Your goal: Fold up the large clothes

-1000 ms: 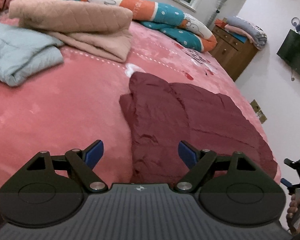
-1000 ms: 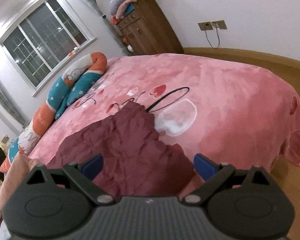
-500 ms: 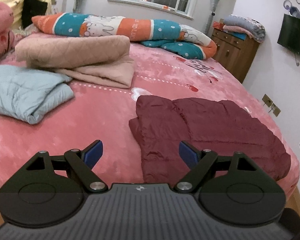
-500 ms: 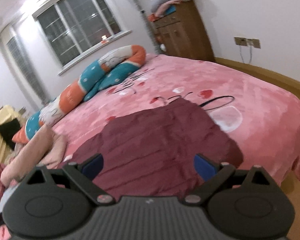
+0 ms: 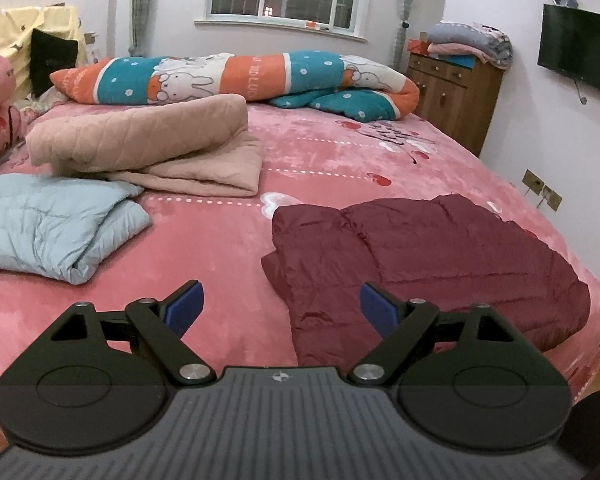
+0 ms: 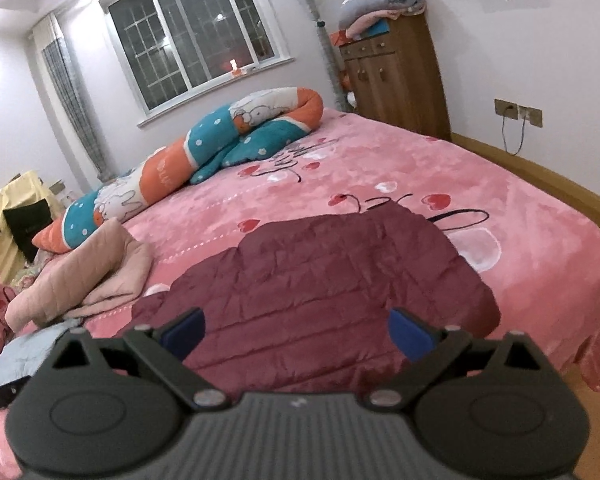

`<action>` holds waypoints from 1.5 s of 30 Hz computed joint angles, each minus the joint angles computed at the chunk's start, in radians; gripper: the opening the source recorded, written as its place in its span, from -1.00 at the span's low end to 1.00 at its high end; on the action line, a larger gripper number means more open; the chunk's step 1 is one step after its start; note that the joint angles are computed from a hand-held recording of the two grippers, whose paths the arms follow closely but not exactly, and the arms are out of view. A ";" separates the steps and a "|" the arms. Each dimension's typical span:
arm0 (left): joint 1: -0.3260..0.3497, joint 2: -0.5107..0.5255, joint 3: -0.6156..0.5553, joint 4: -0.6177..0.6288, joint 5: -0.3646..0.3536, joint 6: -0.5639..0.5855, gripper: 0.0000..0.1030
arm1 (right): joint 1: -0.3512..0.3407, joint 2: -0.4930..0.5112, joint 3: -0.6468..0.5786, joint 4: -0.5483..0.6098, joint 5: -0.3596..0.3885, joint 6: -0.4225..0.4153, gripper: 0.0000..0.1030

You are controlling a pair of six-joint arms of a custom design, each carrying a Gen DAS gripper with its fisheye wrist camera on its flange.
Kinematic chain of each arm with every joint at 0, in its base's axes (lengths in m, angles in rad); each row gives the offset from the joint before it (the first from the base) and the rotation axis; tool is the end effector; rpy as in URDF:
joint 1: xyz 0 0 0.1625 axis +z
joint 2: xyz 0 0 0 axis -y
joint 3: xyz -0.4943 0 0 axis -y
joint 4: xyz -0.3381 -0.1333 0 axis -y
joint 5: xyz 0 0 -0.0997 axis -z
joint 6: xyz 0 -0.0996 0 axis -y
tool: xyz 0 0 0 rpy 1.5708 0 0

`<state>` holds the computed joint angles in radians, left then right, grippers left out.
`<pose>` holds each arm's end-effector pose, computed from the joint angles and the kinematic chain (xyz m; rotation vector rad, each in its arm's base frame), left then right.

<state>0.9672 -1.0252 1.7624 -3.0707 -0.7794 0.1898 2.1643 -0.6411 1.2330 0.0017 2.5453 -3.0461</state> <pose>-0.1880 -0.6323 0.3760 0.5326 2.2671 -1.0984 0.4154 -0.5247 0.1556 -0.0564 -2.2073 1.4438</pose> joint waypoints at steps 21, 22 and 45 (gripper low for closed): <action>0.244 0.108 -0.275 0.233 -0.484 -0.309 1.00 | -0.299 -0.147 0.067 0.077 -0.327 0.026 0.94; 0.255 0.115 -0.289 0.240 -0.516 -0.314 1.00 | -0.316 -0.151 0.061 0.088 -0.351 0.032 0.94; 0.348 0.301 -0.509 0.375 -0.772 -0.296 1.00 | -0.484 -0.070 -0.184 0.420 -0.650 0.083 1.00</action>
